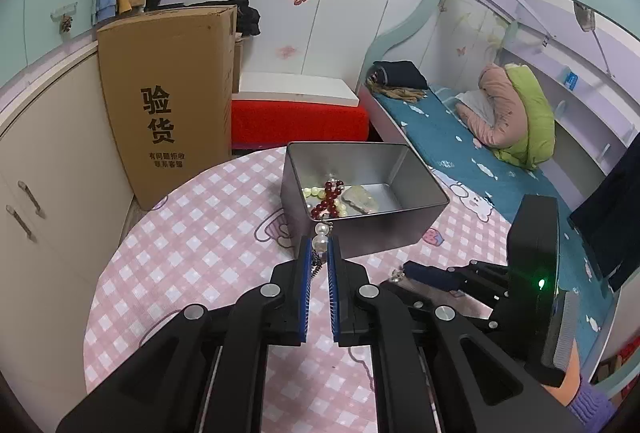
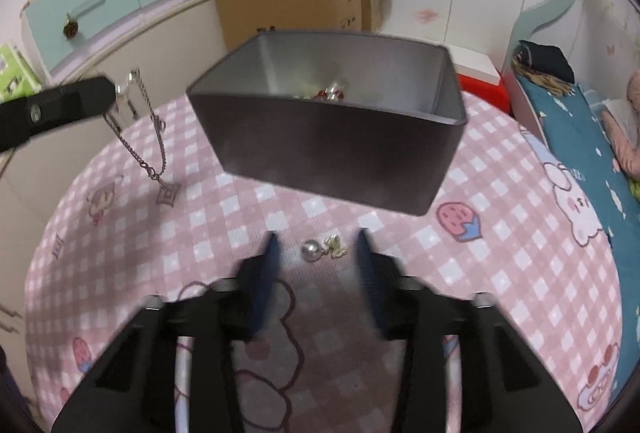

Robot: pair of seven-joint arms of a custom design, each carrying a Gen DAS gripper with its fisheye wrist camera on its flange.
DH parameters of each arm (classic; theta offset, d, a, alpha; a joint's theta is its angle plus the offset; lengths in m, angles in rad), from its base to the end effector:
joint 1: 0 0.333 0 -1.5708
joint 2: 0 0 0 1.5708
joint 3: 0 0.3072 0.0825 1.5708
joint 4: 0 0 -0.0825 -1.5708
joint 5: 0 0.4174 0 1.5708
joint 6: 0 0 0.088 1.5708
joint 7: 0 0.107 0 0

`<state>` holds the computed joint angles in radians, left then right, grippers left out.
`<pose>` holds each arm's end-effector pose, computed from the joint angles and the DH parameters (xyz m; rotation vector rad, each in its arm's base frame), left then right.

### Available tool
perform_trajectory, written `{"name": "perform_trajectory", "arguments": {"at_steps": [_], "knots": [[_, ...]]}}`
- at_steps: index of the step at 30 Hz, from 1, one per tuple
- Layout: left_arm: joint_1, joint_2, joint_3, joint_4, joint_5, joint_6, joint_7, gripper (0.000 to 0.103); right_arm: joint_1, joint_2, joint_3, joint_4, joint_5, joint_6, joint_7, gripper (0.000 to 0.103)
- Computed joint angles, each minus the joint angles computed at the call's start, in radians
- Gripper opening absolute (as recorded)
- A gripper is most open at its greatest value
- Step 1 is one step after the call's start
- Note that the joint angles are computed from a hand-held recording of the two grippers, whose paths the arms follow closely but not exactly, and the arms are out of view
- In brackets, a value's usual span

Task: Organize jewelry
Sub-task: 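Carry necklace and earrings into the grey tin and open both grippers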

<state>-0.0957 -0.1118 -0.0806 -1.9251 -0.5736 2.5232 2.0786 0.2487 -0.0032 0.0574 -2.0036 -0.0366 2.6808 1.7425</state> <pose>0.6000 -0.1037 0.6019 -1.5294 2.1561 -1.1016 0.6014 0.1913 0.5138 -1.9273 1.6387 -0.4956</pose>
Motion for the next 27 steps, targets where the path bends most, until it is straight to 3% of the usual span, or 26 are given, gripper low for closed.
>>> {"name": "perform_trajectory", "arguments": {"at_steps": [3,16,27], "knots": [[0.000,0.003,0.001,0.004,-0.007,-0.006,0.007,0.006,-0.001,0.001,-0.002,0.004,0.022,-0.007,-0.019,0.012],[-0.010,-0.006,0.003,0.035,-0.066,-0.034,0.057,0.006,-0.012,-0.083,-0.006,-0.039,0.168,0.018,-0.132,0.012],[-0.015,0.052,-0.020,0.195,-0.124,-0.059,0.109,0.006,-0.036,-0.101,-0.024,0.039,0.291,0.053,-0.210,0.012]]}}
